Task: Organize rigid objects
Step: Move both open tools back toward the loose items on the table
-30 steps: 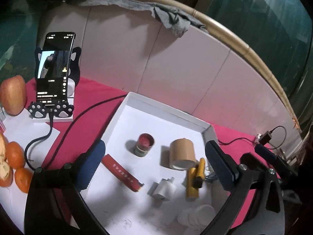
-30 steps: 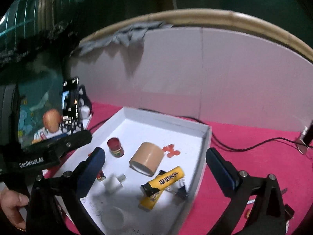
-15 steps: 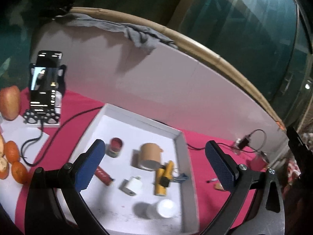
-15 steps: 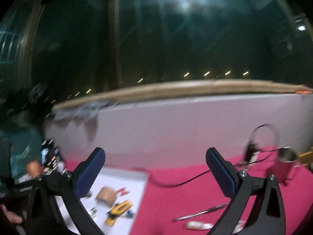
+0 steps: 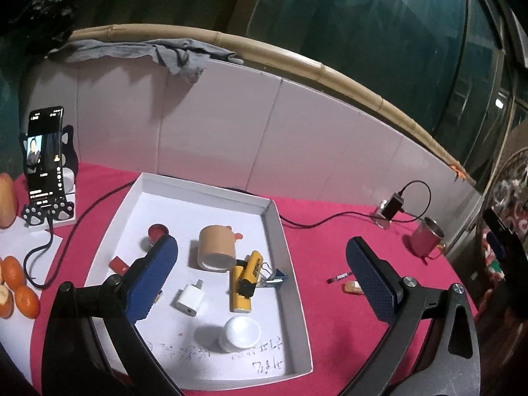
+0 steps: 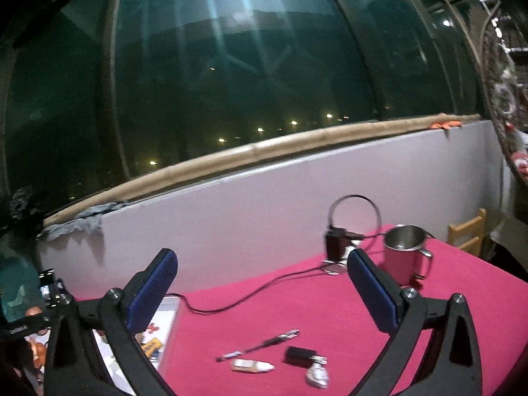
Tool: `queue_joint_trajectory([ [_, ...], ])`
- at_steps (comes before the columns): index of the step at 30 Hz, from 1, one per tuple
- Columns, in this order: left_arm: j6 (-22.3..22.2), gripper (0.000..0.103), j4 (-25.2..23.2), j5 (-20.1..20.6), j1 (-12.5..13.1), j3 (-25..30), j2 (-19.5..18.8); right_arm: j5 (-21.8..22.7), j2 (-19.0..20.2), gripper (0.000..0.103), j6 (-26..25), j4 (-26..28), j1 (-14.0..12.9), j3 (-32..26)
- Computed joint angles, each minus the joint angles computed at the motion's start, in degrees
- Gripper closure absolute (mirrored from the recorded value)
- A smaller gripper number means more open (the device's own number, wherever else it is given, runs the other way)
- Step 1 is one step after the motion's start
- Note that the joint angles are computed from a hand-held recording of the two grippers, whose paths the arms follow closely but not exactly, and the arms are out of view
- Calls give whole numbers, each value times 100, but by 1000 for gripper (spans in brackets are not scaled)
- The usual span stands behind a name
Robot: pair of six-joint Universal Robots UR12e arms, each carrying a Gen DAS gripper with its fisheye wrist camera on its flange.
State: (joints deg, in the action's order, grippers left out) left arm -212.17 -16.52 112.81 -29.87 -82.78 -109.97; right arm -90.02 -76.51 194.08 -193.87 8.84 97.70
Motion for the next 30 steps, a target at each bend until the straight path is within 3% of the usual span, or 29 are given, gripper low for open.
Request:
queue_joint_trajectory([
  [8,235,0,-169,-99,-76,173,-113,-87,-107,0,394,211,-181,207],
  [16,313,0,-137,-253,-105,249,-170,-51,-192,0,249,389,-293,302],
  [22,321,0,-466,-515,-94,413,-290,225,-213,0,-16,1130,-470,328],
  [25,412,0,-709,-656,-121,572,-402,665,-180,0,-154,1682,-614,321],
  [30,814,0,-1236,-1013,-160,1000,-700,1290,-31,4,-972,2748,-668,176],
])
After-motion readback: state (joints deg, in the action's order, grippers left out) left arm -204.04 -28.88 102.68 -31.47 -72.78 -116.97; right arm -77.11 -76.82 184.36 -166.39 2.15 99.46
